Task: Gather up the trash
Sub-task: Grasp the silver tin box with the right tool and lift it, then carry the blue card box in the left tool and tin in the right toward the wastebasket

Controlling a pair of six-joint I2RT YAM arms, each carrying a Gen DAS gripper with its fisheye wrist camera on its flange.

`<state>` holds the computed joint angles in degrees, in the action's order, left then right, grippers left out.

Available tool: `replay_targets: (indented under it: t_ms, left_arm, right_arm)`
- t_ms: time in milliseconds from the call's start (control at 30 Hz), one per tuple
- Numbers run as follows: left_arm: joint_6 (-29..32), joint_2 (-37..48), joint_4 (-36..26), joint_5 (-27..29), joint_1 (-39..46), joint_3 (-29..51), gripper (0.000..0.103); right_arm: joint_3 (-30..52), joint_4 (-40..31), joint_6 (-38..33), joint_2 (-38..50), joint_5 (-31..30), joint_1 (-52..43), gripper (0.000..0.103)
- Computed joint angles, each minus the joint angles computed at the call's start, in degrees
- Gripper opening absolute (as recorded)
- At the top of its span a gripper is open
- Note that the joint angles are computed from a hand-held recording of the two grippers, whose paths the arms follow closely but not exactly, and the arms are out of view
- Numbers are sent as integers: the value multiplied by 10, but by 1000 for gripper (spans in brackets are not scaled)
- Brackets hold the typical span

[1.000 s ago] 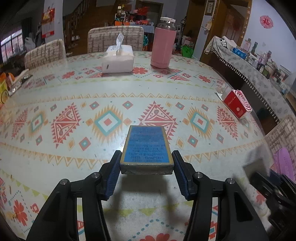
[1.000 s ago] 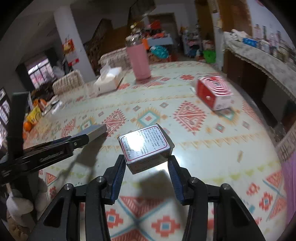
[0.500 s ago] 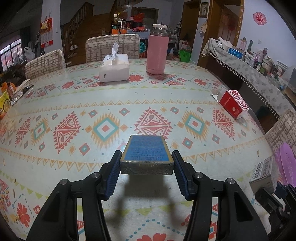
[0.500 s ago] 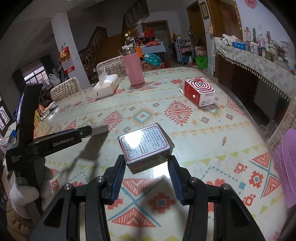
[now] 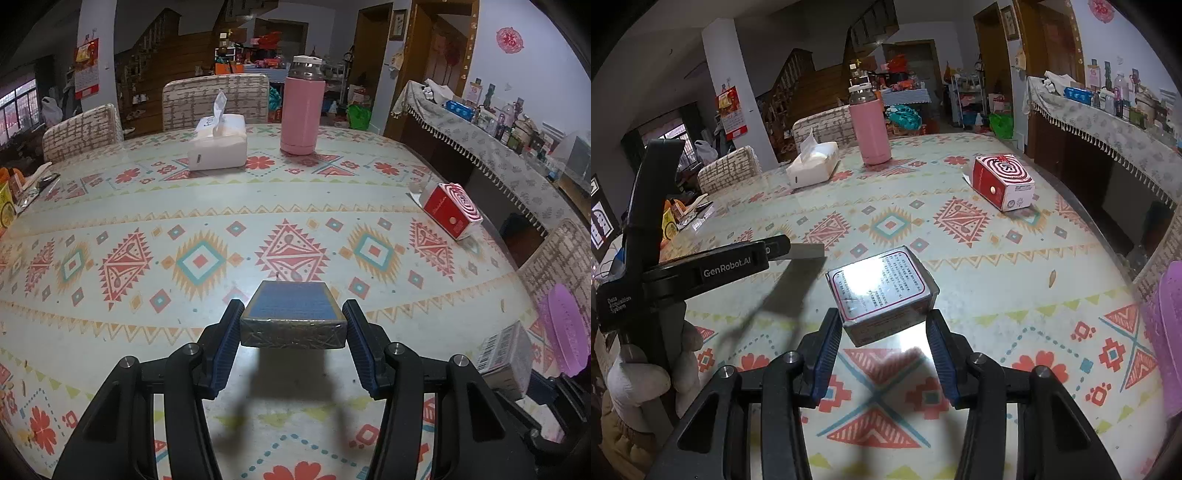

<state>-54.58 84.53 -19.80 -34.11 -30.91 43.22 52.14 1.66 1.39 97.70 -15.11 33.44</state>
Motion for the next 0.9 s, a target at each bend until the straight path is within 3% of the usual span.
replay_targets:
  t_ms: [100,300,900]
  left_arm:
    - [6,-15,13,14,7,-11,53]
    - [10,-86,74,93,67,-75,53]
    - [8,-104,75,80,52,-79,53]
  right_arm:
    - [0,-2,1,2,-5,-1,51]
    - [-5,-3,4,-2,-11,-2,51]
    - [-14,3,2,-4,-14,-1,51]
